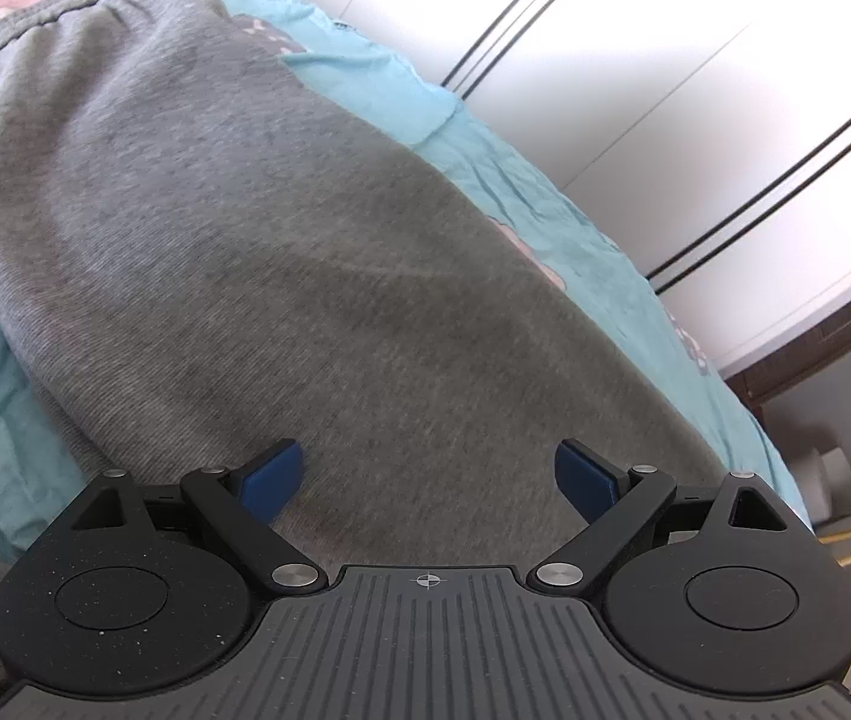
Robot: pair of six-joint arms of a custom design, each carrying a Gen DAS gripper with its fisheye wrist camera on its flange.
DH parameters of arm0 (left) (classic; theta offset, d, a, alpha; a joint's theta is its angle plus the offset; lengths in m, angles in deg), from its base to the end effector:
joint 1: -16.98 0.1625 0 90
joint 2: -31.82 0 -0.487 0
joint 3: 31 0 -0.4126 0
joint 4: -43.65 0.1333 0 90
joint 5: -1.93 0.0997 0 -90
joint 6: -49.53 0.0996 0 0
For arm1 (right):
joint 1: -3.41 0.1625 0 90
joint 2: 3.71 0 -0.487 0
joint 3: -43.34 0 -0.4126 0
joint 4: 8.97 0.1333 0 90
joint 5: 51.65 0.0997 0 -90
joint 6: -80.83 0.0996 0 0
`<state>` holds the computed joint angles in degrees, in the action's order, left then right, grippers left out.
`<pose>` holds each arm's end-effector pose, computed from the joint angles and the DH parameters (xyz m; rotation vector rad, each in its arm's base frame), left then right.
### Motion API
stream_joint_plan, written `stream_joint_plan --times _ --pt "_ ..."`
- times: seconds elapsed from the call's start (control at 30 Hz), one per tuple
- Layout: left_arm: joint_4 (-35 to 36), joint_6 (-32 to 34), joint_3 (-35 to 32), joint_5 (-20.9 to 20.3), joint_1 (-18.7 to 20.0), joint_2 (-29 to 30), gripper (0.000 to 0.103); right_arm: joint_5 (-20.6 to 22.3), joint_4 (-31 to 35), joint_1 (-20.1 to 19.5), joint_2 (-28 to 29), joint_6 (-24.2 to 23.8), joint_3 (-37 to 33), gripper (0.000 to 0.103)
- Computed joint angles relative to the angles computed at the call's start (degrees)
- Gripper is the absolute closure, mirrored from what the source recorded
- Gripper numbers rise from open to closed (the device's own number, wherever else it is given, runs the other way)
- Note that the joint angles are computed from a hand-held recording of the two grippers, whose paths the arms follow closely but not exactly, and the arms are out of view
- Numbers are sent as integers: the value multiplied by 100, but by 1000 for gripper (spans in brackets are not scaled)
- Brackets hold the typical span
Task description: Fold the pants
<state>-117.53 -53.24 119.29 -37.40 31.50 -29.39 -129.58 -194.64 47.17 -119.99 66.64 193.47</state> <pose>-0.2538 -0.2830 0.0860 -0.4199 2.5419 -1.2101 -0.0812 -0.2911 0.4112 -0.5191 -2.3606 1.3763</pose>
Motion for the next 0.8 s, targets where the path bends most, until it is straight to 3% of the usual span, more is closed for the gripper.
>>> stream_joint_plan --times 0.1,0.27,0.33,0.67,0.73,0.8 --pt "218 -18 -36 -90 18 -104 8 -1033 -528 1063 853 60 12 17" --pt "1048 396 -192 -66 137 -459 8 -2640 -1554 2204 2207 -278 38 15" --pt "1326 558 -248 -135 255 -623 8 -2763 -1588 2316 2313 -388 6 5" --pt "1593 932 -367 -553 564 -845 10 -3307 -1566 2552 2556 -470 -107 5" --pt "1719 949 -426 -597 595 -830 12 -3383 -1580 2591 2592 -499 -113 5" --pt "1961 938 -517 -635 665 -839 21 -3409 -1586 2602 2604 -504 -110 5"
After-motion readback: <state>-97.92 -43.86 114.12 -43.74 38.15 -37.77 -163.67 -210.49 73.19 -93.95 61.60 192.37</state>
